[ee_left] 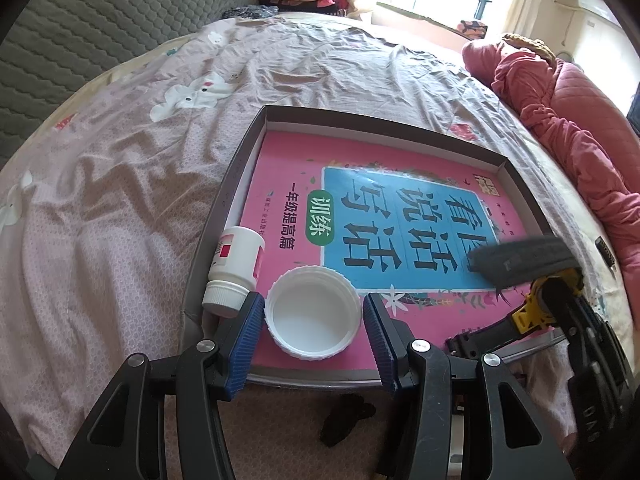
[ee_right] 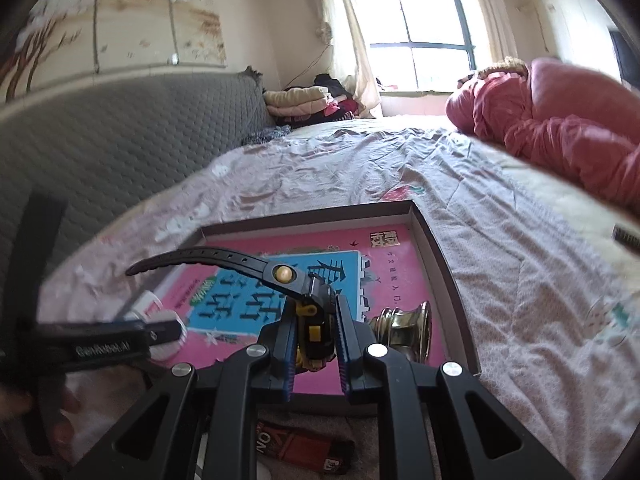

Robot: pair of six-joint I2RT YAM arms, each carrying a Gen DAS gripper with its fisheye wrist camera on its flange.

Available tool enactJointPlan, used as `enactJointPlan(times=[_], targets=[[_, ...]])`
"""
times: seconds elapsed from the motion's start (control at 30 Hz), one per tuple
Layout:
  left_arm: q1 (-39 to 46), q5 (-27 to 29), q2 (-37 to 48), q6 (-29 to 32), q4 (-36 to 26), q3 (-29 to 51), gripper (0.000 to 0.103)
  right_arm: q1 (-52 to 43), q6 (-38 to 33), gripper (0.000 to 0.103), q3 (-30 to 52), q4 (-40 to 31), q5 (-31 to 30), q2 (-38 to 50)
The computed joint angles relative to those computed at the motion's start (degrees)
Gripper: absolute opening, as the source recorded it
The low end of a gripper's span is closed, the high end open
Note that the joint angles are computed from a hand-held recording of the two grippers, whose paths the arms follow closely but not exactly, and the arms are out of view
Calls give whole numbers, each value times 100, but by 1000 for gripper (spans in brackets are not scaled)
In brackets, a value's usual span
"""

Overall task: Organize rigid objects
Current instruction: 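Open the left tool to drop the white cap into the box, then lower the watch into the box beside the knob and open the right tool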

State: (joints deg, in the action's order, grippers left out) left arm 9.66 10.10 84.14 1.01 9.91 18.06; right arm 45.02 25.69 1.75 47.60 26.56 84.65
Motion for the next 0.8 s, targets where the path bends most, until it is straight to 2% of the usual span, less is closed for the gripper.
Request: enactJointPlan(times=[0.2, 0.37, 0.67, 0.8], targets=[[58, 86, -52, 67, 63, -81, 53, 415, 30, 18, 394, -843, 697, 177], [173, 245, -50, 150, 31, -70, 53, 394, 223, 19, 366, -1118, 819, 48], [277, 408, -76, 260, 38, -92, 53, 3, 523, 20, 237, -1541, 748, -311], [286, 418, -87, 255, 32, -93, 53, -324, 612, 20, 85, -1378, 354, -418]])
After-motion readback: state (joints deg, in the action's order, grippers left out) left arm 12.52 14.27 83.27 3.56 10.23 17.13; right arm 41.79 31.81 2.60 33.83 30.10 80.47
